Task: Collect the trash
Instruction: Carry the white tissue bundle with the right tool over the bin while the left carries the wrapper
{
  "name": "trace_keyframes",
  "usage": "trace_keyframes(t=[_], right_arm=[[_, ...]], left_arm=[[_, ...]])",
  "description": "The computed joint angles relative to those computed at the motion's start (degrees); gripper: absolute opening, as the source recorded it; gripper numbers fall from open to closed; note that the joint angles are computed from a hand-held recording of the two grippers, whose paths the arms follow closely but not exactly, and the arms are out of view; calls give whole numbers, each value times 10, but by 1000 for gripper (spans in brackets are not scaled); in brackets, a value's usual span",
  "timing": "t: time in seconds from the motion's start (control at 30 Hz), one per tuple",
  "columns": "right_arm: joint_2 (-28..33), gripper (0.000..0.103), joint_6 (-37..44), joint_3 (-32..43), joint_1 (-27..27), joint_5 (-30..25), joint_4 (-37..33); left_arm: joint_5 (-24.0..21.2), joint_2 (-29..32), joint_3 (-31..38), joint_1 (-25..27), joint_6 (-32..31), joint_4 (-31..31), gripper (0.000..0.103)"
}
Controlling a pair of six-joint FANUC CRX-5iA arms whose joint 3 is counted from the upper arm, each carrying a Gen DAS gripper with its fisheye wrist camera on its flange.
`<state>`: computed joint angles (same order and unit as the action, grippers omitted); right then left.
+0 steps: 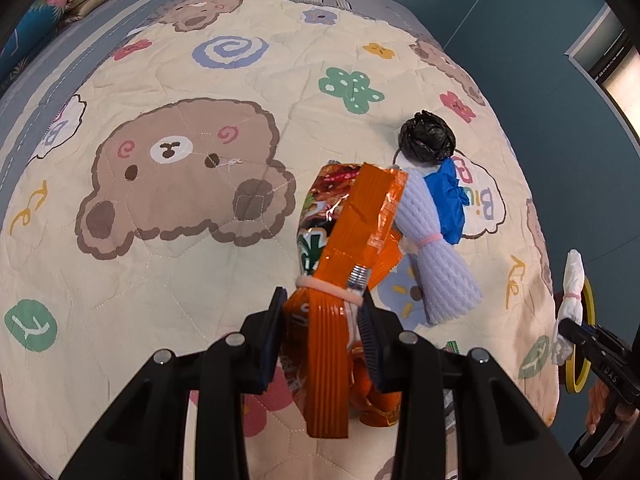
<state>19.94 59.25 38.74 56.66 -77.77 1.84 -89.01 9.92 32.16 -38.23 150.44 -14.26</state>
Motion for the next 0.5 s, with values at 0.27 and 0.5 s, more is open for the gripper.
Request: trace_keyframes(t=[0.27, 0.5], right_arm=[[-31, 17, -8, -43, -10, 13, -11], [-63, 17, -8, -80, -20, 25, -17]], left_arm=[[-6, 23, 29, -11, 5, 3, 33], [-21, 77, 101, -28, -23, 11, 33]])
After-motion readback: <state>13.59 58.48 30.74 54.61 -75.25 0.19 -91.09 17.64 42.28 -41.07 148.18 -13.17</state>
